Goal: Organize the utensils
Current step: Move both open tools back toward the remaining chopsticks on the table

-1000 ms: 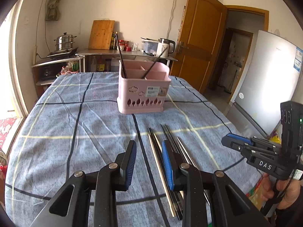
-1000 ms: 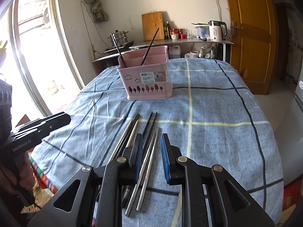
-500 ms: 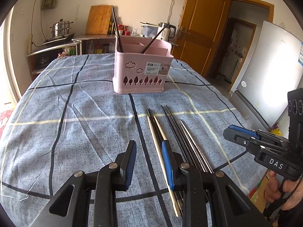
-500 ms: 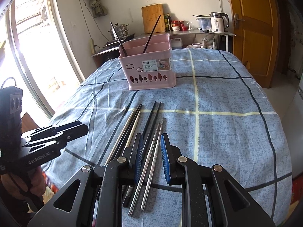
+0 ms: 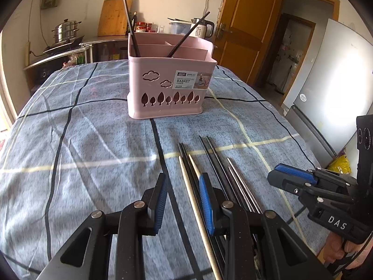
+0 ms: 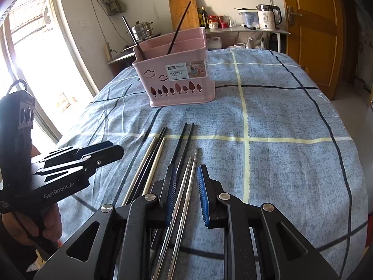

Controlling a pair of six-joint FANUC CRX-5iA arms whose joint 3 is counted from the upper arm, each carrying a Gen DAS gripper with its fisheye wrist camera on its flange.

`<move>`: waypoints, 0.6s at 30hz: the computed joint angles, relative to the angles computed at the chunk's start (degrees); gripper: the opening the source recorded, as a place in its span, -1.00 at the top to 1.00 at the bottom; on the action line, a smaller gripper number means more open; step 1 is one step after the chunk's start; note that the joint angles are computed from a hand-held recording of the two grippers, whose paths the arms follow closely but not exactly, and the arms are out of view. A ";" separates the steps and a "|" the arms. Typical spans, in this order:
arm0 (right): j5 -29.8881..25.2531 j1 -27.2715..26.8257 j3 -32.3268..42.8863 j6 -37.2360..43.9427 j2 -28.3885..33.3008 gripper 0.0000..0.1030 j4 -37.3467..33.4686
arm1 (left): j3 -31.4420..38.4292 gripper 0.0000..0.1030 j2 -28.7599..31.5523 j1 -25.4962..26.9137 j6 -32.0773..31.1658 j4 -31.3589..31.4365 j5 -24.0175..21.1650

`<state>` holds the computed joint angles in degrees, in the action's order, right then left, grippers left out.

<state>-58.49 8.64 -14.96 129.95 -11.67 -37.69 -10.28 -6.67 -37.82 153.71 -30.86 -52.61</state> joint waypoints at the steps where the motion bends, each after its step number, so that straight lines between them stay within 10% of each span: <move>1: 0.03 0.31 0.34 -0.42 0.50 0.61 0.20 | 0.07 0.47 0.22 0.66 -0.94 0.54 0.54; 18: 0.27 3.66 4.25 -3.43 6.46 0.61 1.98 | -3.53 0.47 1.45 8.25 -9.33 10.70 6.68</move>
<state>-58.22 12.30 -10.71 126.52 -5.21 -35.71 -13.81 -5.22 -29.57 144.38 -20.15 -45.93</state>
